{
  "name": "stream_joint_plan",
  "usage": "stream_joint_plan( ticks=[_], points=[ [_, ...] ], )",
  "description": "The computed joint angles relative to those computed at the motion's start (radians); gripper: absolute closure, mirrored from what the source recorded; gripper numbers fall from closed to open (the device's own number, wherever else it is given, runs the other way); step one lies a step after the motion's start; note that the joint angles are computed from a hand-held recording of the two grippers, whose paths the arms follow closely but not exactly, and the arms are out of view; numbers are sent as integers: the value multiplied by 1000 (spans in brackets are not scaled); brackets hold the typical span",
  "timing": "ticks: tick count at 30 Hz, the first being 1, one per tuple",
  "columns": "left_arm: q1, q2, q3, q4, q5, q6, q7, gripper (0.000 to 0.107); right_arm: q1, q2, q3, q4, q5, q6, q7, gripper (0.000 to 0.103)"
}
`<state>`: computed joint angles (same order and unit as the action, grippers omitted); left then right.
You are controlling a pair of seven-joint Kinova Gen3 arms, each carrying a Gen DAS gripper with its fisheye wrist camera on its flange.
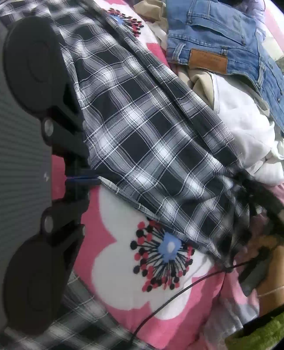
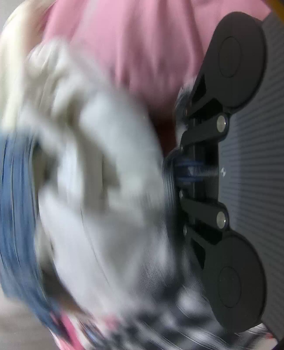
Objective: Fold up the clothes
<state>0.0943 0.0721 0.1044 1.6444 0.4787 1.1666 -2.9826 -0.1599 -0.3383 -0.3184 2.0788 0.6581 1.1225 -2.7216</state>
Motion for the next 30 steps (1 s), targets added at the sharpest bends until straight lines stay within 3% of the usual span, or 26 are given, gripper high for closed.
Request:
stream_joint_plan(
  ticks=[4,8,11,14,16,19,21,23,25,27,30],
  points=[
    [-6,6,-5,1,18,8,44,103,78,-85,-117,-52,-62,38,30,95],
    [-12,-6,-8,19,36,-5,48,101,-56,-58,-77,-81,-192,-111,125,95],
    [-12,-13,-10,33,43,-18,59,101,-195,81,21,-82,-151,-233,156,97],
    [-13,-18,-13,52,60,-35,68,101,-223,201,155,-87,-131,-355,215,103],
    [-17,-21,-17,65,76,-43,64,101,-212,207,248,-94,-198,-437,190,103],
    [-22,-21,-21,69,83,-42,75,100,-276,151,387,-48,-320,-532,99,103],
    [-22,-17,-20,59,80,-31,82,99,-347,108,479,-41,-401,-521,71,100],
    [-25,-9,-20,47,77,-18,89,99,-406,93,523,-90,-483,-451,107,98],
    [-28,-7,-19,44,76,-11,88,98,-427,111,505,-181,-532,-369,189,95],
    [-25,-7,-15,43,72,-20,84,98,-457,159,500,-274,-546,-299,270,81],
    [-21,-18,-14,49,66,-31,90,95,-405,238,397,-404,-507,-180,352,79]
  ],
)
